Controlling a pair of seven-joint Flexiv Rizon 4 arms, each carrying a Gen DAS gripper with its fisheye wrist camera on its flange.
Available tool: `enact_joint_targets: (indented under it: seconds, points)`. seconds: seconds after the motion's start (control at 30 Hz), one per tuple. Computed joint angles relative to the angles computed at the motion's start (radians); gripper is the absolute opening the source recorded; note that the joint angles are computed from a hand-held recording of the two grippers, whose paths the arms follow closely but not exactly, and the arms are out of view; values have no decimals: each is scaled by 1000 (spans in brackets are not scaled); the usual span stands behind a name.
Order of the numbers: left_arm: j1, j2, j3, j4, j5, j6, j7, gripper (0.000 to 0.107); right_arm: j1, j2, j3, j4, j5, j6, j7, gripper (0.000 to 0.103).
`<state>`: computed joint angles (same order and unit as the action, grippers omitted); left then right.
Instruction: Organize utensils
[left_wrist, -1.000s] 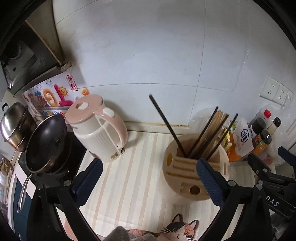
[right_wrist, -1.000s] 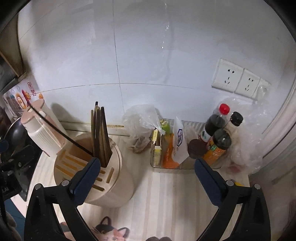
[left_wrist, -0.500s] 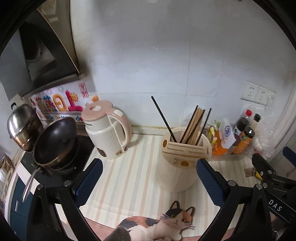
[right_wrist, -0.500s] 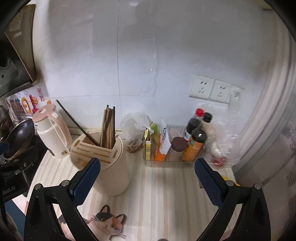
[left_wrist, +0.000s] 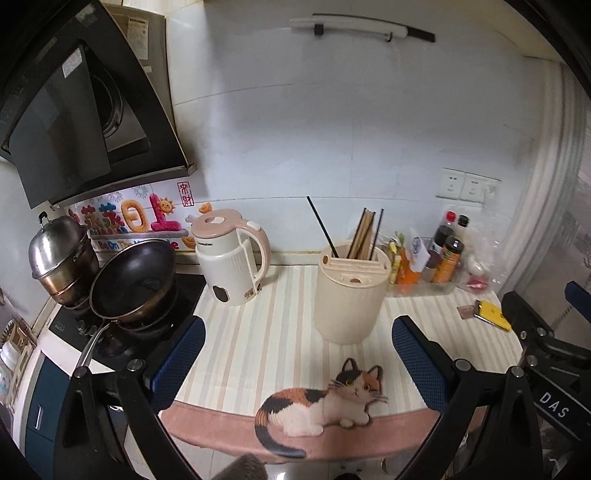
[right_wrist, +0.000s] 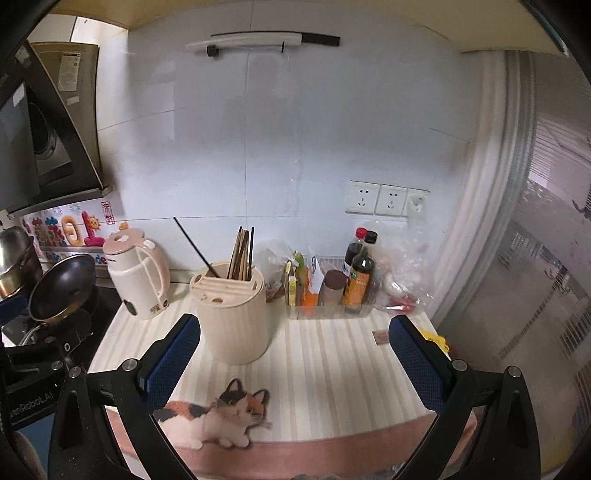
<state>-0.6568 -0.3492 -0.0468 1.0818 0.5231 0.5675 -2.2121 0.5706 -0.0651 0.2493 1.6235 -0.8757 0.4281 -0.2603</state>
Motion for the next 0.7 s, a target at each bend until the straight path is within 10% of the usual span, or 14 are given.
enact_joint_targets:
  seconds: [0.7]
  points:
    - [-31,56,-28,24,113,-64,-134,103,-24,90,45,51,2,-21,0,103]
